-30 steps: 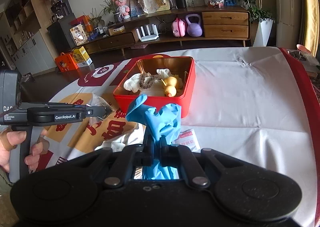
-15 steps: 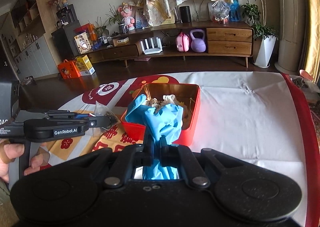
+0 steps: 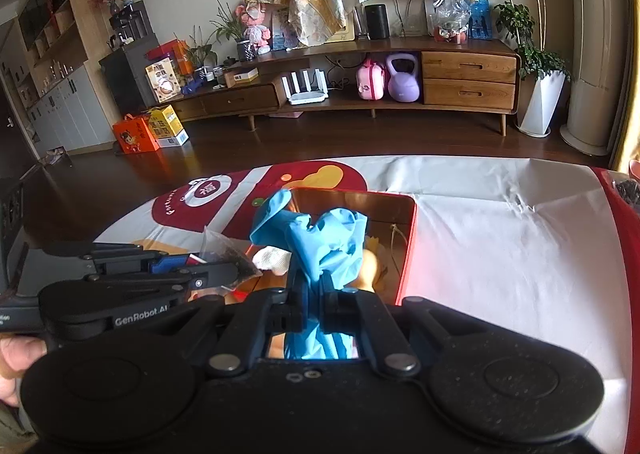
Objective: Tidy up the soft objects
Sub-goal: 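Lift the packet with the left gripper while the right carries the blue glove over the tin, then lower the glove and packet into the tin and open both grippers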
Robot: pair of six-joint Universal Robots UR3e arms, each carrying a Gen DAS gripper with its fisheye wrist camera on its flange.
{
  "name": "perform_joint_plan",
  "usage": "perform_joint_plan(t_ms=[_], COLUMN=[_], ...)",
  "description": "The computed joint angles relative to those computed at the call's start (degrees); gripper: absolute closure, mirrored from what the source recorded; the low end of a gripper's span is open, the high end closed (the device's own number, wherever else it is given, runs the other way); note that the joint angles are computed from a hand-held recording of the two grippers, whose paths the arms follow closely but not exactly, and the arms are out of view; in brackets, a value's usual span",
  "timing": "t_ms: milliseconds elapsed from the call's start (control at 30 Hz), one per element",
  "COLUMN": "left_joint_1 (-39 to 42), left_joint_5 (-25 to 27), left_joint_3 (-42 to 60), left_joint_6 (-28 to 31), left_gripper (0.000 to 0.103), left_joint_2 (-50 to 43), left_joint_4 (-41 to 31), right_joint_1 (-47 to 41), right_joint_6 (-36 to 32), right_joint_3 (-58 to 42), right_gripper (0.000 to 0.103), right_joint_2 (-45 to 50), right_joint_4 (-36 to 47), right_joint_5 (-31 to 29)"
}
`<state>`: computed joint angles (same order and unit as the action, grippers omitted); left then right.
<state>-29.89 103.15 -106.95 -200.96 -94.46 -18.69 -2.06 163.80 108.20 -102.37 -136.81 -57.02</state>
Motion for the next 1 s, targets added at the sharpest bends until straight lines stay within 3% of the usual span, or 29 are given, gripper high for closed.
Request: perform_joint_plan(t_ms=[333,1000], left_joint_1=[3.3,6.5], left_joint_5=[-2.1,-5.1], left_joint_3=[4.6,11.9], left_joint_6=[2.7,3.3], left_gripper=[0.087,0.087], left_joint_2=[-6.7,-18.4], left_joint_4=[0.7,1.1], right_joint_1=[5.6,9.1], right_joint_6=[5.0,9.1], right_joint_3=[-8.5,-22.1], right_gripper=[0.099,0.094], right_joint_2=[15.8,35.1], right_joint_4=[-8.1,-10.5], right_joint_5=[-6.1,-11.0])
